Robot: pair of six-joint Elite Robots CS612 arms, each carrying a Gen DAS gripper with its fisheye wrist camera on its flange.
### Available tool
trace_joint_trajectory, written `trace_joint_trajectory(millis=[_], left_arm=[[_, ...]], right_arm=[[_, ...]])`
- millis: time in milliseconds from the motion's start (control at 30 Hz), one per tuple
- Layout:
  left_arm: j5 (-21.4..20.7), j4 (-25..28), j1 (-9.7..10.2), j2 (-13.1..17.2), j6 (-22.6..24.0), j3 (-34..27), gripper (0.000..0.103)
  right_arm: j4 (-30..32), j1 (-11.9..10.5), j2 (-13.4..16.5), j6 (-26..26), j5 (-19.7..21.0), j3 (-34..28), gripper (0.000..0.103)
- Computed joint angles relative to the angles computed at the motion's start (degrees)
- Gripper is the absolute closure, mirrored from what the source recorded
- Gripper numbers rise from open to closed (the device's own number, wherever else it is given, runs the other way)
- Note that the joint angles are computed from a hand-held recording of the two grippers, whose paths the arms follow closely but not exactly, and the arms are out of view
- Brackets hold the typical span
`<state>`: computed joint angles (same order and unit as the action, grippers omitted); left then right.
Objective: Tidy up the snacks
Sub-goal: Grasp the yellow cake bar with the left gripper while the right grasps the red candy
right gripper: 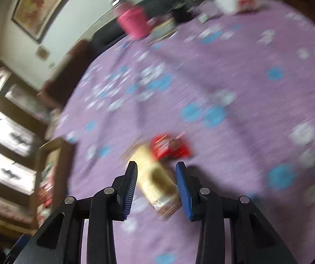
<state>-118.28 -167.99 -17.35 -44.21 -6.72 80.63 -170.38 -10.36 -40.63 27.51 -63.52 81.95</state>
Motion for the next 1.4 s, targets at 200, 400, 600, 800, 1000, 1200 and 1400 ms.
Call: trace_joint_trajectory(millis=[200, 400, 600, 800, 1000, 1200, 1400], left_arm=[[-0.8, 1.3, -0.11, 0.4, 1.1, -0.5, 0.008], [-0.8, 1.5, -0.57, 0.2, 3.2, -0.2, 0.008], [-0.7, 2.3, -0.86, 0.2, 4.0, -0.1, 0.008], [-0.3, 2.6, -0.99, 0.1, 4.3, -0.1, 0.008], [-0.2, 3.1, -1.12, 0.3, 4.4, -0.3, 0.008], [-0.2, 4.0, -1.65, 0.5, 5.4, -0.8, 0.008], [-1.5, 3.9, -2.99, 1.0, 7.6, -1.6, 0.008]], right_arm=[[-3.8, 0.0, -2.2, -1.6, -3.8, 2.5, 0.064], [-2.1, 0.5, -2.3, -1.7, -13.2, 1.6, 0.058], [2.7, 2.1, -0.5, -3.2, -18.8, -2.3, 0.054], [7.6, 3.3, 0.9, -3.7, -24.0, -5.4, 0.059], [8.2, 3.5, -0.5, -6.9, -25.9, -3.2, 0.082], [1.1, 2.0, -3.6, -2.9, -25.1, 3.8, 0.082], [-9.3, 0.8, -4.2, 0.5, -24.2, 8.5, 0.082]])
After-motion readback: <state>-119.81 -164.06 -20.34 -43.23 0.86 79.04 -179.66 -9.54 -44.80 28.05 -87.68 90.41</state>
